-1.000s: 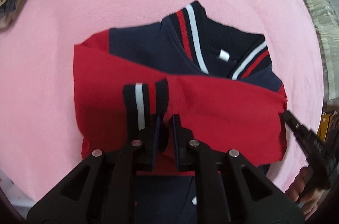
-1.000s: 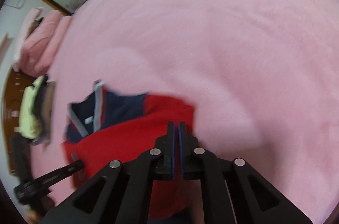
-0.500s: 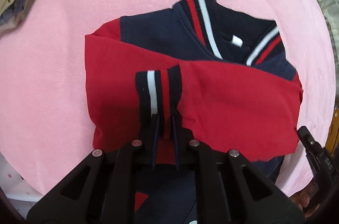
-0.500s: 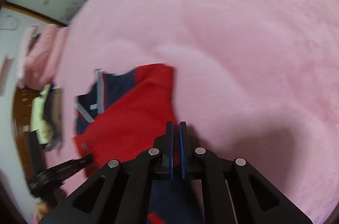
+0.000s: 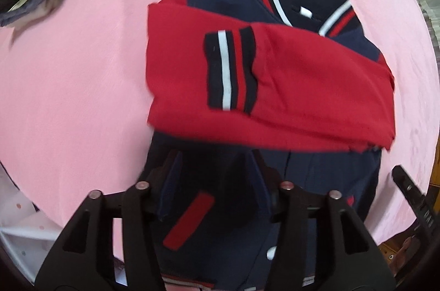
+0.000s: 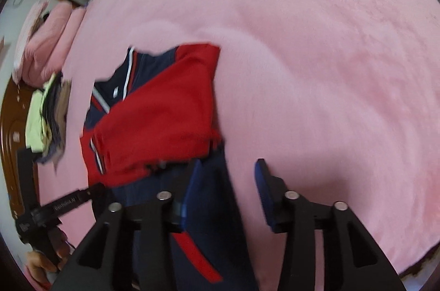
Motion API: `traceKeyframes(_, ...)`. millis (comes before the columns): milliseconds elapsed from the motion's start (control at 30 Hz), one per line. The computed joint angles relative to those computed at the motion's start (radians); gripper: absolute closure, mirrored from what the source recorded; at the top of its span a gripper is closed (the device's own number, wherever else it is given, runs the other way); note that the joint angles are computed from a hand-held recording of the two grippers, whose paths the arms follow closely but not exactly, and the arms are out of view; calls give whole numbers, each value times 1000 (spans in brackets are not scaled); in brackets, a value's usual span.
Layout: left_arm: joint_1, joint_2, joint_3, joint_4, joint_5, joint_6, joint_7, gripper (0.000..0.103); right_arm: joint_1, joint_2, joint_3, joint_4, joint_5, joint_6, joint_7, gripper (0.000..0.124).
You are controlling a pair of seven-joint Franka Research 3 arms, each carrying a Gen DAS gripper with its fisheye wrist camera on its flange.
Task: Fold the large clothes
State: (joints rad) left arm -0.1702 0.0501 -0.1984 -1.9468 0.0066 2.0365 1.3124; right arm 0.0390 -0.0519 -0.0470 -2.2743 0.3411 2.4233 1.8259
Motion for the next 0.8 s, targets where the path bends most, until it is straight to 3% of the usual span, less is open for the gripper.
traceKeyframes(67, -2, -46, -2, -40, -18, -10, 2, 52, 9, -52, 11, -30, -31, -41, 12, 52)
traceKeyframes(133, -8, -81, -4, -67, -30, -26, 8, 52, 20, -86, 24, -49, -46, -66, 19, 47)
traceKeyframes(300, -30, -172, 1, -147, -95, -35, 38, 46, 60, -149, 60, -71, -83, -107, 61, 42)
traceKeyframes(433, -54, -222, -6, -166, -78, -35, 34, 45, 75, -205, 72, -100, -106, -107, 73, 40)
traceKeyframes(500, -61, -253, 0, -188, -79, -17, 48, 40, 80, -229, 73, -114, -105, -104, 72, 36)
traceKeyframes(667, -60, -238, 16, -151, -54, -20, 78, 35, 81, -246, 66, -130, -75, -100, 72, 36)
traceKeyframes(800, -45, -262, 33, -204, -67, 2, 105, 35, 78, -276, 60, -170, -48, -71, 73, 35)
